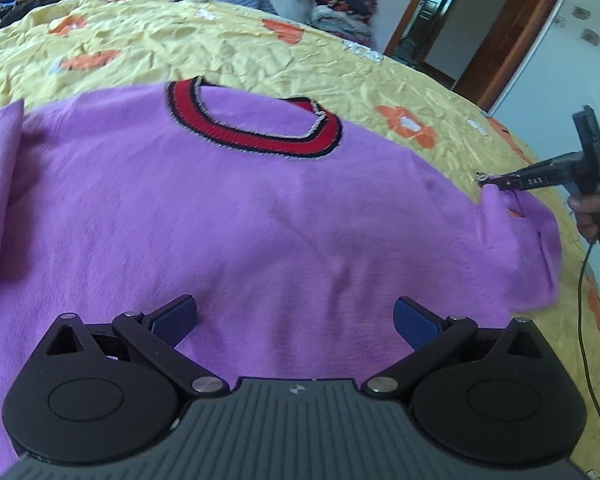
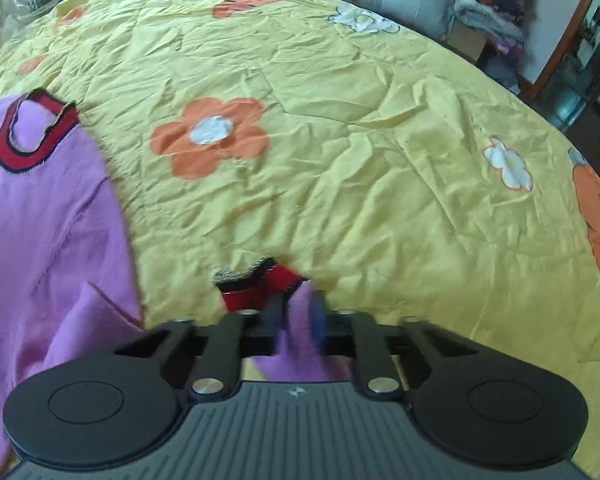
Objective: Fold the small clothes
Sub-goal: 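Reach the right gripper to the sweater's sleeve cuff and grasp it, then lift the cuff with the right gripper and fold the sleeve across the body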
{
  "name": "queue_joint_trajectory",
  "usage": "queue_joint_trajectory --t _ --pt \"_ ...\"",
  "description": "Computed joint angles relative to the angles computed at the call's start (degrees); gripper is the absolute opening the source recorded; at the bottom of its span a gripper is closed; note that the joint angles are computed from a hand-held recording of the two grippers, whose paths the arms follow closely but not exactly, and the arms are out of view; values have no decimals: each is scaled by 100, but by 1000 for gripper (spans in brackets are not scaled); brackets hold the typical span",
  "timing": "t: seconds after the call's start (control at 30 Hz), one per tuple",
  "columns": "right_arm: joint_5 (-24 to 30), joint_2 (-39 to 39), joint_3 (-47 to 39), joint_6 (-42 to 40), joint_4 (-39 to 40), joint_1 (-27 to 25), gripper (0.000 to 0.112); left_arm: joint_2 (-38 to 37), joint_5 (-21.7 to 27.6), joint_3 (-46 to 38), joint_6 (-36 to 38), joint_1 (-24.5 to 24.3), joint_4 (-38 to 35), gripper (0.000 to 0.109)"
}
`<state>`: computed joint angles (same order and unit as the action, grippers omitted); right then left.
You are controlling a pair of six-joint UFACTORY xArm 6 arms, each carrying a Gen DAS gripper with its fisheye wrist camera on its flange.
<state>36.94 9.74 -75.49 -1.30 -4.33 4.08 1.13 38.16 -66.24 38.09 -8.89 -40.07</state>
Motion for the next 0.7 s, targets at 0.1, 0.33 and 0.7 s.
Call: queue_joint_trajectory --t 0.1,0.33,0.7 --pt "-505 -404 537 739 -489 53 6 -28 32 10 42 27 -90 103" --pt "-1567 -2276 2460 3864 -2792 -348 5 -219 188 133 278 25 -310 103" --pt "-945 -6390 5522 4919 -2570 -1843 4 -556 381 402 465 -169 -413 103"
